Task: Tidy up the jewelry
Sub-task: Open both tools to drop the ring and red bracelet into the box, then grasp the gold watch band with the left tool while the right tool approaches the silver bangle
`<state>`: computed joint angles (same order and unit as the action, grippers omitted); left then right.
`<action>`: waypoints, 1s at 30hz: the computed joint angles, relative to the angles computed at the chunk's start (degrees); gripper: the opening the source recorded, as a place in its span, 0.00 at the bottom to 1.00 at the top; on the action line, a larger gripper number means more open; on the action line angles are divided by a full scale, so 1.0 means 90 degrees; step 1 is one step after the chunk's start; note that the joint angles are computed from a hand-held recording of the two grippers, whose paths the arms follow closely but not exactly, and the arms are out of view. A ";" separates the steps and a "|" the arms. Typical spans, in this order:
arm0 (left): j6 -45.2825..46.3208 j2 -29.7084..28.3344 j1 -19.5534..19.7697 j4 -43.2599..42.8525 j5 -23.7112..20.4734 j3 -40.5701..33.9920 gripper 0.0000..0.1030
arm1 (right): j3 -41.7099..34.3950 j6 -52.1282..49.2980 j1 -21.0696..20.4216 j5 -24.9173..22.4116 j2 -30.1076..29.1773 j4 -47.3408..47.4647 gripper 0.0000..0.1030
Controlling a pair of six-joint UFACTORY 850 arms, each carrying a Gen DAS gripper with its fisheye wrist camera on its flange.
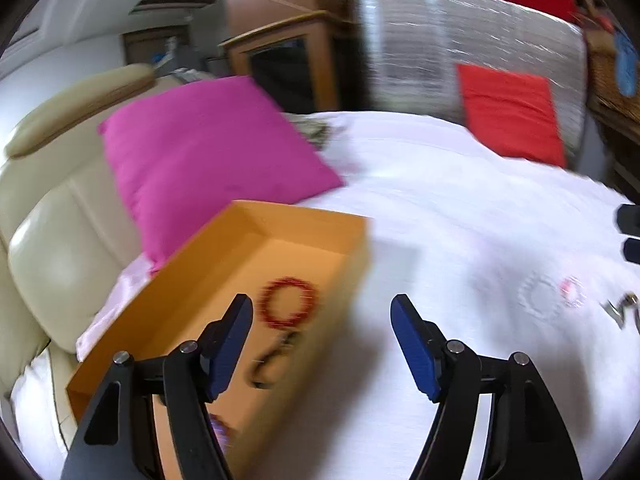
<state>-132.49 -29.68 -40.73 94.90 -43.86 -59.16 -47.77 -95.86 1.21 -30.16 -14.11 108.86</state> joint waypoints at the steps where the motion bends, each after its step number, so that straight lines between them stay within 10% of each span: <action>1: 0.0122 -0.0068 -0.0059 -0.0012 0.0042 -0.0107 0.70 | 0.0170 -0.0040 -0.0258 -0.0024 0.0125 0.0031 0.53; 12: 0.1186 -0.0933 -0.0665 0.0027 0.0895 -0.1446 0.70 | 0.0412 0.1061 -0.2205 0.0421 -0.0083 -0.0749 0.53; 20: 0.1406 -0.1588 -0.0586 0.0133 0.2332 -0.2462 0.71 | -0.0072 0.2526 -0.2483 0.0406 -0.0765 -0.2427 0.53; 30: 0.1686 -0.1903 -0.0616 -0.0037 0.2381 -0.2872 0.71 | -0.0484 0.3284 -0.2368 0.0646 -0.1243 -0.2800 0.37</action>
